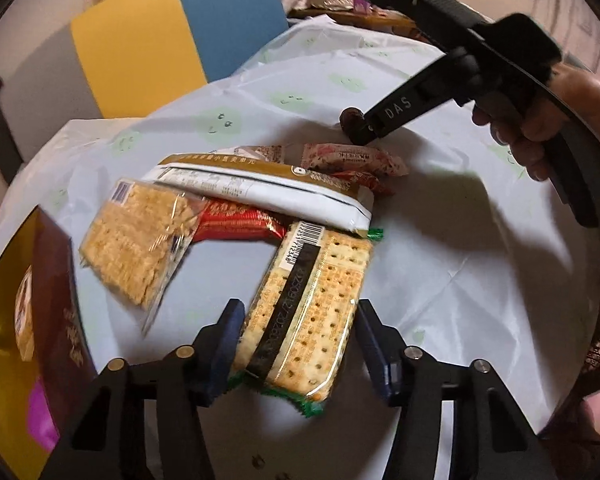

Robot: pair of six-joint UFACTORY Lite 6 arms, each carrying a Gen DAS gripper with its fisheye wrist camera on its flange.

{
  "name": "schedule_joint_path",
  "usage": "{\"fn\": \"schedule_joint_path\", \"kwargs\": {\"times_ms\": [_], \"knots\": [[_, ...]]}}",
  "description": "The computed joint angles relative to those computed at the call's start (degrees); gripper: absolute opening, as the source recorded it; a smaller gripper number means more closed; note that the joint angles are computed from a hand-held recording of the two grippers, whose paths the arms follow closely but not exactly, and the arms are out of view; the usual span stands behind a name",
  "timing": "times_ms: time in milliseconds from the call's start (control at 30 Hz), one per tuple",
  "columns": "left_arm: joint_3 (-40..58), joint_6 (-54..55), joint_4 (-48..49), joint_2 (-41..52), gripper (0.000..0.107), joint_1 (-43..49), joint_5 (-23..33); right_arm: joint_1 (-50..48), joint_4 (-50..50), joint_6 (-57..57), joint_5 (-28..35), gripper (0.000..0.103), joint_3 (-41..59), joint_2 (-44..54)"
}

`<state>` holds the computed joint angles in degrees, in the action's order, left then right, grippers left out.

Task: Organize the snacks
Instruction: 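Grasp the green-wrapped cracker pack with the left gripper while the right gripper holds the date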

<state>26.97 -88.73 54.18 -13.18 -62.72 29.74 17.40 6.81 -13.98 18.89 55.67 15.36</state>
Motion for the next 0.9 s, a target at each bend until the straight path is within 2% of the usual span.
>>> {"fn": "schedule_joint_path", "kwargs": {"times_ms": [33, 133, 267, 367, 500, 633, 667, 767, 833, 900], "knots": [[-0.7, -3.2, -0.1, -0.8, 0.055, -2.4, 1.9, -0.2, 0.4, -0.7, -0.2, 0.024, -0.1, -0.1], [-3.2, -14.2, -1.3, -4.6, 0.052, -12.3, 9.5, -0.2, 3.4, -4.0, -0.6, 0.013, -1.7, -1.4], [-4.9, -31.8, -4.8, -4.4, 0.051, -30.6, 21.6, -0.2, 3.9, -4.5, -0.9, 0.009, -3.6, -3.1], [-6.4, -41.3, -6.1, -4.4, 0.051, -39.0, 25.3, -0.8, 7.4, -8.0, -1.1, 0.009, -4.3, -4.4], [-6.8, -44.3, -5.5, -3.7, 0.05, -40.9, 26.3, -1.5, 16.6, -16.9, -0.8, 0.009, -6.7, -8.5], [-6.9, -47.0, -4.2, -2.2, 0.05, -42.2, 27.0, -1.1, 31.0, -31.6, 1.0, 0.009, -10.6, -15.6], [-6.9, -47.6, -4.1, -2.1, 0.05, -42.5, 27.1, -1.4, 32.6, -33.9, 1.2, 0.006, -10.4, -15.3], [-7.3, -48.5, -3.8, -2.5, 0.05, -43.0, 27.1, -1.6, 37.0, -37.4, 4.6, 0.005, -11.1, -17.0], [-7.5, -49.5, -3.6, -2.3, 0.05, -43.7, 27.3, -0.6, 35.4, -35.2, 3.8, 0.005, -12.7, -20.0], [-7.4, -49.8, -3.6, -2.2, 0.05, -44.0, 27.7, -2.7, 37.9, -35.6, 3.5, 0.005, -13.5, -21.3]]}}
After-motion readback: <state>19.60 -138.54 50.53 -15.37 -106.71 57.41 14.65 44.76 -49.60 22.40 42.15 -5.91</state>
